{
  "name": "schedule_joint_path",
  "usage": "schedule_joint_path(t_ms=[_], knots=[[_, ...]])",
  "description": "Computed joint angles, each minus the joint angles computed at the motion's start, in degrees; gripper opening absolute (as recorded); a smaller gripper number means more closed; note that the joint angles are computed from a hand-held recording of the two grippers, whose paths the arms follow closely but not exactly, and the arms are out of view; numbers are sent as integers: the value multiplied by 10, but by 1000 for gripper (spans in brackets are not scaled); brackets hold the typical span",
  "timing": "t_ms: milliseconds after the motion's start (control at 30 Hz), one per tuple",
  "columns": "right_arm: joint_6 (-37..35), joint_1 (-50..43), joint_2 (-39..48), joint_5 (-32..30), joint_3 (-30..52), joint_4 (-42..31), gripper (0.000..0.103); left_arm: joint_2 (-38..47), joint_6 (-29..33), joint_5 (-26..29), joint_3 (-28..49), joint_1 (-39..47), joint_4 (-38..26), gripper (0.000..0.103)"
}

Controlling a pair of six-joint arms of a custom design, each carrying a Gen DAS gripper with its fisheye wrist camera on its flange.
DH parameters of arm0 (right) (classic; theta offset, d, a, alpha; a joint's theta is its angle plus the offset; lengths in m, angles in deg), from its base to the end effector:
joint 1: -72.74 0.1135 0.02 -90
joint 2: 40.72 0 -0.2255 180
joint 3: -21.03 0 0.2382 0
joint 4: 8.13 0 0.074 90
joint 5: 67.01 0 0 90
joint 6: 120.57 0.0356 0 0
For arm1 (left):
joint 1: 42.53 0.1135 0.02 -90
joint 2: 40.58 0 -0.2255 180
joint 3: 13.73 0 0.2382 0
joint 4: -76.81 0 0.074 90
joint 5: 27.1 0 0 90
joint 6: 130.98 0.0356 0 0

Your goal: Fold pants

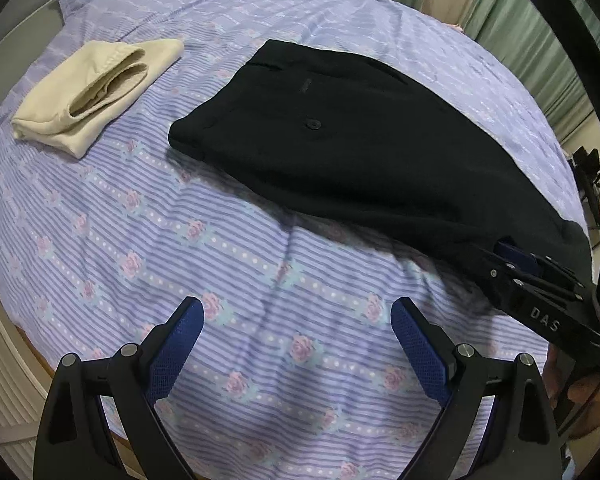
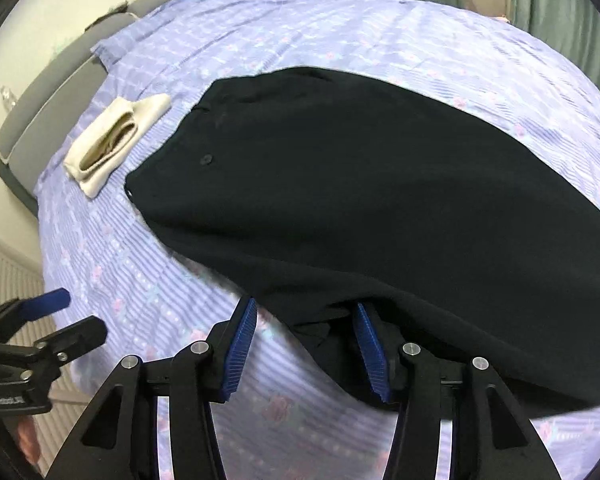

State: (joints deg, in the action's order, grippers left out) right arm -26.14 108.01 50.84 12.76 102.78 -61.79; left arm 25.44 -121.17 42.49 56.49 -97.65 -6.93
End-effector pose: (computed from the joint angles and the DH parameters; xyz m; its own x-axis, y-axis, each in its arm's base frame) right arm 0.2491 0.1839 0.2008 -0.7772 -0.4566 -0.4331 -0.5747 0.7953 0.1929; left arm 0.1162 -0.1450 0.2314 -0.8177 -0.4419 -0.3689 -0.4293 0.8951 -0.1205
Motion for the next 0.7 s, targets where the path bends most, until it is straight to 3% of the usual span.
schedule_joint_path(t_ms=[100, 233, 300, 367, 567, 667, 700], knots=[[5, -3, 31, -11, 3, 9, 51, -1, -1, -2, -2, 2, -1, 96], [27, -9, 42, -31, -15, 5, 40, 0, -4, 4, -2, -2, 0, 96], [32, -8, 33, -36, -20, 2, 22, 2, -7, 2, 0, -7, -2, 96], [23, -7, 31, -23, -9, -11, 14, 2, -15, 2, 1, -12, -6, 96], [50, 26, -41, -24, -47, -41, 10, -10, -46, -6, 4, -29, -34, 96], [57, 34, -8, -29, -73, -34, 8, -16, -52, 2, -6, -31, -44, 96], [56, 36, -2, -24, -73, -36, 1, -20, -55, 3, -9, -32, -50, 96]])
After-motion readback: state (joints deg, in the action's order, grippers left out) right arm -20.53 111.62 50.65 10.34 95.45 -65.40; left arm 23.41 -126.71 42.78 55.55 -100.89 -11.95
